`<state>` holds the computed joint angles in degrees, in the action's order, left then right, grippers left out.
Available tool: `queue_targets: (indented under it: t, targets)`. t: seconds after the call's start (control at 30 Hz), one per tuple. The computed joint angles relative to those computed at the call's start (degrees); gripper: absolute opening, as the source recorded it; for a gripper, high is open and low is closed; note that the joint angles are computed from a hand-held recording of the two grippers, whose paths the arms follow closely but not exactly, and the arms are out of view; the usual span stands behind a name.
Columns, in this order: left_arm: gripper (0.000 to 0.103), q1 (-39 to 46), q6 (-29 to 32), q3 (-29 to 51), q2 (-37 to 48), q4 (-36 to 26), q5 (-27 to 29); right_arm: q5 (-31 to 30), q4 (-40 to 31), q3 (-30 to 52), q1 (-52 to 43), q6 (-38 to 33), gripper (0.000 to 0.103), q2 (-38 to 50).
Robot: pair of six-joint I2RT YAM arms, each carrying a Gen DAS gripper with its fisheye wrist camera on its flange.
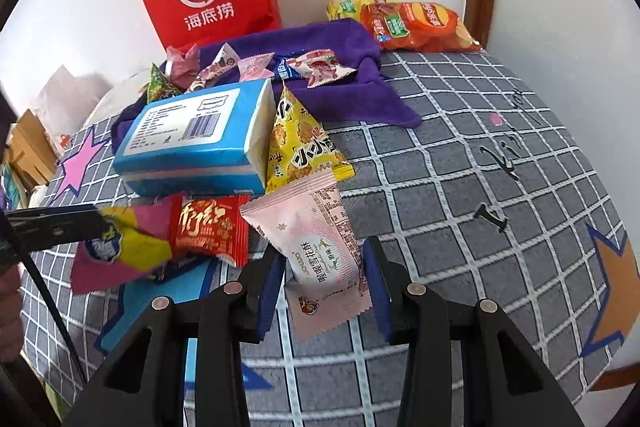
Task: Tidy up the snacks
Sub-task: 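Grasp the pink-white packet with the right tool while the left tool grasps the pink-yellow packet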
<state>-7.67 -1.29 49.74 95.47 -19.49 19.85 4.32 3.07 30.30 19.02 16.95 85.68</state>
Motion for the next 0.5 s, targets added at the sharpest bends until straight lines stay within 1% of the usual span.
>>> queue_targets:
  t: [0.03,0.1,0.2,0.27,0.33,0.4,0.5]
  targets:
    - [0.062,-0.44,-1.03,-0.23,0.21,0.84,-1.09,-0.08,0.17,-0.97,0.01,-0.13,0.04,-1.15]
    - [0.062,-0.65,-2.51,-0.54,0.6,2.07,-1.52,-0.31,0.38,-2.15,0.08,-0.51,0.04,-2.44]
    - [0.06,-0.85,-2.86,-0.84,0.99,2.89,-1.92,-0.69,0.52,-3.49,0.18,-0.86,0.04,-3.57]
    - [0.054,-0.64,-2.77,-1.54,0.74,3.51,-1.61,-0.44,0.33,-3.6,0.55,-1.21,0.04,-3.3]
    - [0.038,0.47,-2.22,-1.87,0.71,3.33,1.66,0.52,0.02,-3.68,1.16,-1.09,0.04,-3.22]
    - [0.034,1.15,-1.23,-2.3,0.39,3.23,4.0,0.49,-0.16,-3.88,1.27,-0.64,0.04,-3.47]
    - [0.032,2.3,0.01,-4.43,-1.45,3.55,5.56,0.17,-0.43,-4.33,1.88,1.24,0.04,-4.2]
